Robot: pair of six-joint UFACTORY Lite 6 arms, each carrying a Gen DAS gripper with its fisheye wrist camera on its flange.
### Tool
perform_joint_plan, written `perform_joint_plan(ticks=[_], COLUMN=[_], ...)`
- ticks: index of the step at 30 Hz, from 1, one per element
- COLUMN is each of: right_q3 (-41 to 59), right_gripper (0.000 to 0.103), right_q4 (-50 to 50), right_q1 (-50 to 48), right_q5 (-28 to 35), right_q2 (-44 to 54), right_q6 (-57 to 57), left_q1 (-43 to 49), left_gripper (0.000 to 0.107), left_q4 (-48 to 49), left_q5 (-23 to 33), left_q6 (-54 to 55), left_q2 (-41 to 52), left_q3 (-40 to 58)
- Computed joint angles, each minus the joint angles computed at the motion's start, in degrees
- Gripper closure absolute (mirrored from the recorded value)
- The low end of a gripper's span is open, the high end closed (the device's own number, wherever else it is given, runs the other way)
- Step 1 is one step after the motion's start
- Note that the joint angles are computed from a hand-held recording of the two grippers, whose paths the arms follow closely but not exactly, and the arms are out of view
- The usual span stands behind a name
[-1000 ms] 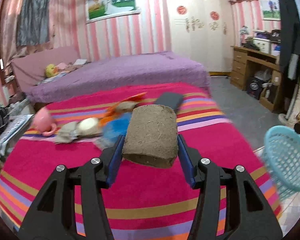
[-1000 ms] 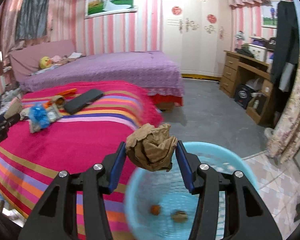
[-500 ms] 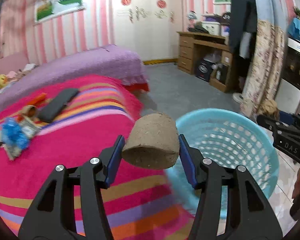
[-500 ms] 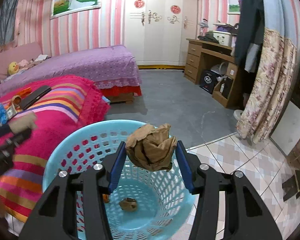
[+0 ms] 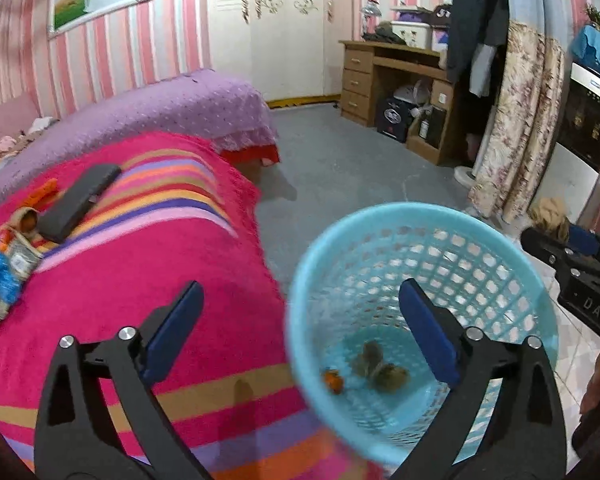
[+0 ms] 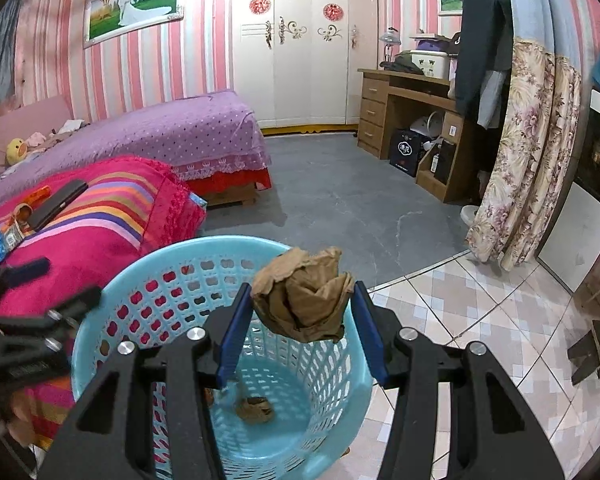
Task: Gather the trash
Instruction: 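Drop the cardboard tube into the blue basket with the left tool while the right tool drops the paper, then move both tools back over the bed and grasp the blue plastic bag with the right tool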
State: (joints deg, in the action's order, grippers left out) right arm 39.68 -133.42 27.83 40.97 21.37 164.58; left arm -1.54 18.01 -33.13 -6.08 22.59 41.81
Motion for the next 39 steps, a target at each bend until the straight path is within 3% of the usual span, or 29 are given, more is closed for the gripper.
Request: perform_joint_plan(ticks=[6,8,9,10,16,20,24,33,39], right_q3=[3.59,6.50,8.11,9.63,11.62,17.02,25.60,48.75,72.06], right_gripper=[0.050,0.043,0.025,0.016,0.004,0.005,0.005,0.005,0.005], right_q4=[-0.51,2.85,6.42,9.85,17.48,23.25,28.59,34.05,46.21], right_q1=[1.05,1.86,2.18,2.73,6.03,10.74,14.73,21.39,25.42], right_q5=[-0.19,-0.06,-0.40,0.03,2.30,3.48,2.67,-2.01,-3.51], right_q2=[3.41,6.23,7.46,8.87,7.84,9.74,13.83,26.49,40.01], right_q6=[0.79,-1.56,-4.37,-6.71,-9.64,-15.66,-21.38,-30.47,-47.78], left_q1=[10.88,14.67,16.14,18.24,26.64,35.72,43.56,58.25,63.08], left_gripper=[0.010,0.010,0.010,0.010,0.010,0.010,0.010,0.010,0.010], left_q4=[9.97,13.61,15.55,18.94,28.41,41.41,48.11,68.63,70.17], left_q5=[-1.30,-1.50,-1.50,-1.25,-1.94,-3.04,-4.37,-4.89,-3.52], left_q6=[-3.44,-5.47,-6.86,-9.03,-13.04,-22.08,-26.40,-46.90,-49.10], left_q2=[-3.61,-4.12,-4.21,-4.32,-6.66,-6.47,-4.76,8.36,19.02], left_q3=[-1.59,-1.54,-1.39,-1.05,-1.49,1.86,6.67,31.22,45.81])
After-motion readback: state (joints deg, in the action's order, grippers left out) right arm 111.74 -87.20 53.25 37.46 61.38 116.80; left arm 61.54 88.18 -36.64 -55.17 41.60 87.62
